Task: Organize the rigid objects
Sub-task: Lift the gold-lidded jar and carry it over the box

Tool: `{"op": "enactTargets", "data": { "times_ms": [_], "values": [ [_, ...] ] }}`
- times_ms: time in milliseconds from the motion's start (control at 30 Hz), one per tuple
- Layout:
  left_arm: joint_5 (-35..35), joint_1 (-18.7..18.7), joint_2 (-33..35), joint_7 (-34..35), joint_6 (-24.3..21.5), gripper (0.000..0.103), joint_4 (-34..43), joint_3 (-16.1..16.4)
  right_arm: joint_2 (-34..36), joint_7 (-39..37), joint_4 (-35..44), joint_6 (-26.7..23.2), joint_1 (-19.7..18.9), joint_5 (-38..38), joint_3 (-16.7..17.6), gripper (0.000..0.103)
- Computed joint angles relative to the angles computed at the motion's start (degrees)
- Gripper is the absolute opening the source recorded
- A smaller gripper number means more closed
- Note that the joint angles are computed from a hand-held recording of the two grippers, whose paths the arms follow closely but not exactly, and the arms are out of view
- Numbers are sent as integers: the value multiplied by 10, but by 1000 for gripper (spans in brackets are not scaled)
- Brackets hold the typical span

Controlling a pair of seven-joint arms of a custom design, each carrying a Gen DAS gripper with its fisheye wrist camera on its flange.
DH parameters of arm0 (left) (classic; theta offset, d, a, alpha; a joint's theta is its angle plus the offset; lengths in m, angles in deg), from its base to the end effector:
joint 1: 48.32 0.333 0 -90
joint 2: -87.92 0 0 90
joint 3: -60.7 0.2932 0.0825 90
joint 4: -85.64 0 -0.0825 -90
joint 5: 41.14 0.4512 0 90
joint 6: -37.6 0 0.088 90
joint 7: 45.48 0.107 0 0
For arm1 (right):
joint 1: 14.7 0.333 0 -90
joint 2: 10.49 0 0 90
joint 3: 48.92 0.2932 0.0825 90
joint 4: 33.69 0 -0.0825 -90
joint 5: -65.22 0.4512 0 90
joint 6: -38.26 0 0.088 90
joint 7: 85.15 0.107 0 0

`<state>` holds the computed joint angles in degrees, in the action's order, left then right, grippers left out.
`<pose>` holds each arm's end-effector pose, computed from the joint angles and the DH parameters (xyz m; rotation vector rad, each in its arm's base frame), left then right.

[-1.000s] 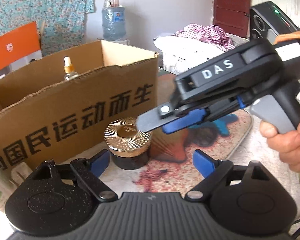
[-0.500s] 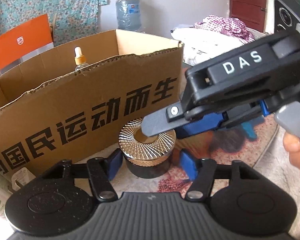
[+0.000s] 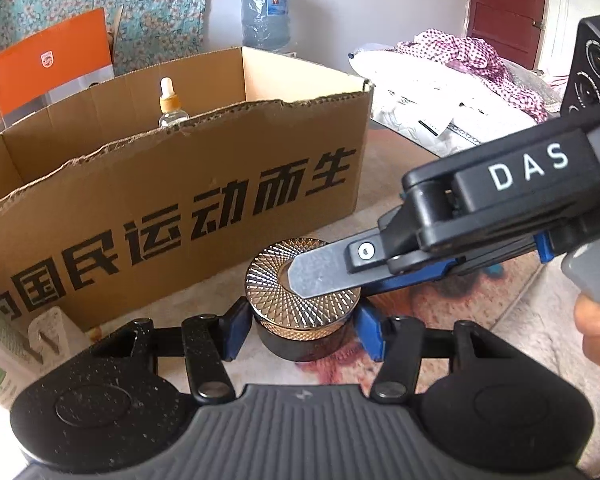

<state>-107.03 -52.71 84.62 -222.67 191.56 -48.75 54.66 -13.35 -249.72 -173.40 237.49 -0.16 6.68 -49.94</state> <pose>0.5659 -0.0742 0.3174 -0.9603 2.4994 -0.9756 0.4926 0.2222 0.3470 -1.1446 1.8539 0.0374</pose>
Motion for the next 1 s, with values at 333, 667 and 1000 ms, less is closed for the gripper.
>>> {"op": "enactTargets", "data": {
  "times_ms": [333,667,1000],
  "values": [
    [25,-1,-18,-14,-12,57,-16,8,-5,-13,-9,-7,8,11,-2,49],
    [46,-6,0,-36,5,58,-2,1,-10,-37,-21,1,18,35,-14,49],
    [58,0,16,-60,8,58,10,-8,3,11,1,-11,7,-15,-9,49]
  ]
}}
